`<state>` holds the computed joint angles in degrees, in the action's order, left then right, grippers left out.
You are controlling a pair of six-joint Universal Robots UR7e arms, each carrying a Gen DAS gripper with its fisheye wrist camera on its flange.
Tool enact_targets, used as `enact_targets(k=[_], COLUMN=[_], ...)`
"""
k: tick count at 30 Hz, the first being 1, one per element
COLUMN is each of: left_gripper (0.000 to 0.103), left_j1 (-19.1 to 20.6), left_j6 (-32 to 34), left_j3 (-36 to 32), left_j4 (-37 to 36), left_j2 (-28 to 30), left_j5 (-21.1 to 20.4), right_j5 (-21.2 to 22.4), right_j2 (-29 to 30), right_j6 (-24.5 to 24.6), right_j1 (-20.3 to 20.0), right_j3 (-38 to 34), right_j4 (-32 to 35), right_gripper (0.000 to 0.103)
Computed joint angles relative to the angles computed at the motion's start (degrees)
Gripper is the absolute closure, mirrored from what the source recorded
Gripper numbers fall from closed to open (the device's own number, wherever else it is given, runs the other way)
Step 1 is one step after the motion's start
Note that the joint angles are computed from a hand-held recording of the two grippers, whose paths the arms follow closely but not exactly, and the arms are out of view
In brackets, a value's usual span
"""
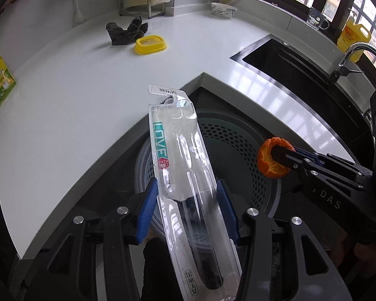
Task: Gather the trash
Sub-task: 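Carry peel and package over the wastebasket and open both tools to drop them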
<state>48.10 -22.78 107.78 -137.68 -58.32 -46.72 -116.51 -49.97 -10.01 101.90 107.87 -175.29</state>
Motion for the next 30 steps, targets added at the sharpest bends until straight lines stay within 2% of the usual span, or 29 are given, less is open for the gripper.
enact_targets(k=[10,21,23,24,25,26,27,30], left_gripper=[0.055,0.054,0.046,0.038,0.034,0.034,0.033,0.032], left_j1=[2.86,4.85,5.0,4.96,4.9,4.87,4.84,4.64], left_j6=[1.15,1.34,0.83,0.4,0.14,-0.04,-0.29,-1.1], left_j3=[-1.0,-2.23,-2.28,-2.1,-1.82,-1.68,-1.63,-1.44], left_j4=[2.22,1.33,1.4,1.3,0.95,0.84,1.01,1.44], left_j2=[2.99,5.62,5.52,5.33,5.1,4.88,4.7,4.16], left_j5=[-5.81,-5.76,-5.69,-5.37,-5.23,-5.15,-4.88,-4.0], right_j5=[-0.69,-1.25,-1.17,-0.66,-0.61,-0.95,-1.19,-0.99], right_j2=[1.22,3.44,3.44,3.29,3.25,3.4,3.45,3.25], right_j6=[2.1,2.3,2.44,2.51,2.54,2.42,2.3,2.35], right_j1=[-2.7,-4.09,-4.09,-4.2,-4.17,-4.02,-3.88,-3.72], right_j3=[0.91,-0.91,-0.95,-0.89,-0.85,-0.86,-0.87,-0.94], right_j4=[0.56,0.38,0.4,0.63,0.47,-0.09,-0.42,0.0], right_gripper=[0.089,0.087,0.085,0.083,0.076,0.069,0.066,0.064])
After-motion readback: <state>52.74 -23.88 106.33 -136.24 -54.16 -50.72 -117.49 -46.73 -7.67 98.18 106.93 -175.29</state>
